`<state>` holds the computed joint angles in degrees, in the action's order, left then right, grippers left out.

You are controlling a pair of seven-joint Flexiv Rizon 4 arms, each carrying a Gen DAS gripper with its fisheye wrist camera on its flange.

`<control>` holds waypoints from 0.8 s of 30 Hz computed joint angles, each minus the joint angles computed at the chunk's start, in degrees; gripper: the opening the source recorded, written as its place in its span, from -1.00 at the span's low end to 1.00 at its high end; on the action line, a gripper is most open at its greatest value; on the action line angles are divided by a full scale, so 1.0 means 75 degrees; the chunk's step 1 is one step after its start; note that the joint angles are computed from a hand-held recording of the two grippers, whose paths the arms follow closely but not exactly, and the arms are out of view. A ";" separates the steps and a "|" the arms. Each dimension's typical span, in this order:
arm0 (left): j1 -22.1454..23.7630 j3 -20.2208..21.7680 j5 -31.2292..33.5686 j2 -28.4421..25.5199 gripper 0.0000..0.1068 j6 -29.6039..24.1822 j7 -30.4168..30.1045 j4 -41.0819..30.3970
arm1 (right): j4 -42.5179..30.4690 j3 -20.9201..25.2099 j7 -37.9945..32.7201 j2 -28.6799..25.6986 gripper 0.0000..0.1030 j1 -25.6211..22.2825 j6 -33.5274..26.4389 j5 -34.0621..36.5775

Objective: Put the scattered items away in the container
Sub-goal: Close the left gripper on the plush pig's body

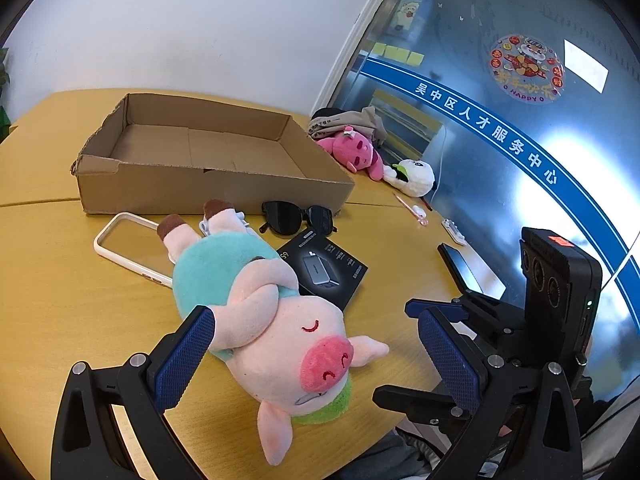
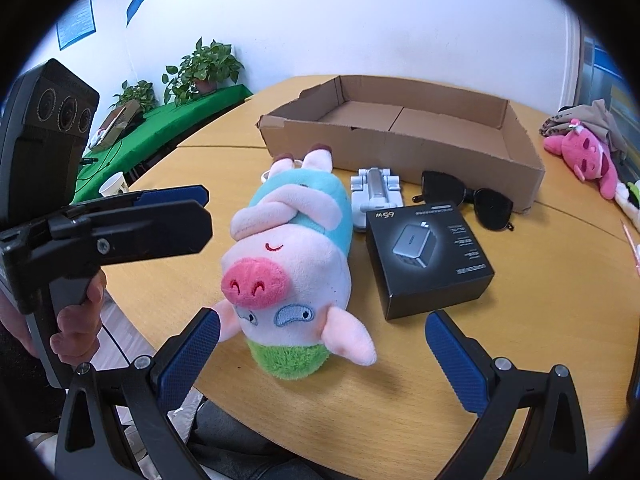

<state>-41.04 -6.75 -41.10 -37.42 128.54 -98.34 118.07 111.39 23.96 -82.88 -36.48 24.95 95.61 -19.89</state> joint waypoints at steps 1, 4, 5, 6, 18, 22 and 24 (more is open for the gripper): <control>0.0060 -0.0031 0.0065 -0.0004 0.93 0.0021 -0.0077 0.0022 | -0.0058 0.0094 -0.0035 -0.0054 0.99 -0.0072 -0.0065 -0.0022; 0.0206 -0.0074 0.0223 -0.0030 0.93 0.0022 -0.0263 0.0059 | -0.0287 0.0448 -0.0213 -0.0253 0.99 -0.0338 -0.0325 -0.0049; 0.0270 -0.0085 0.0298 -0.0048 0.92 0.0008 -0.0327 0.0064 | -0.0351 0.0527 -0.0279 -0.0308 0.99 -0.0390 -0.0392 -0.0033; 0.0355 -0.0108 0.0415 -0.0054 0.92 -0.0013 -0.0401 0.0079 | -0.0435 0.0610 -0.0345 -0.0373 0.99 -0.0438 -0.0487 -0.0011; 0.1726 -0.0534 0.2546 -0.0443 0.91 -0.0317 -0.1668 -0.0136 | -0.1393 0.1763 -0.1542 -0.1192 0.99 -0.1040 -0.1658 0.0902; 0.1951 -0.0555 0.2999 -0.0524 0.91 -0.0293 -0.1952 -0.0210 | -0.1656 0.2020 -0.2001 -0.1329 0.99 -0.1125 -0.2024 0.1256; 0.1892 -0.0459 0.2945 -0.0527 0.85 -0.0344 -0.2014 -0.0238 | -0.1777 0.2123 -0.2247 -0.1392 0.99 -0.1146 -0.2217 0.1417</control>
<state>-26.85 -10.20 -19.01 -41.37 125.96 -113.45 116.28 98.06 39.88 -99.73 -46.92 16.35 78.99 -9.26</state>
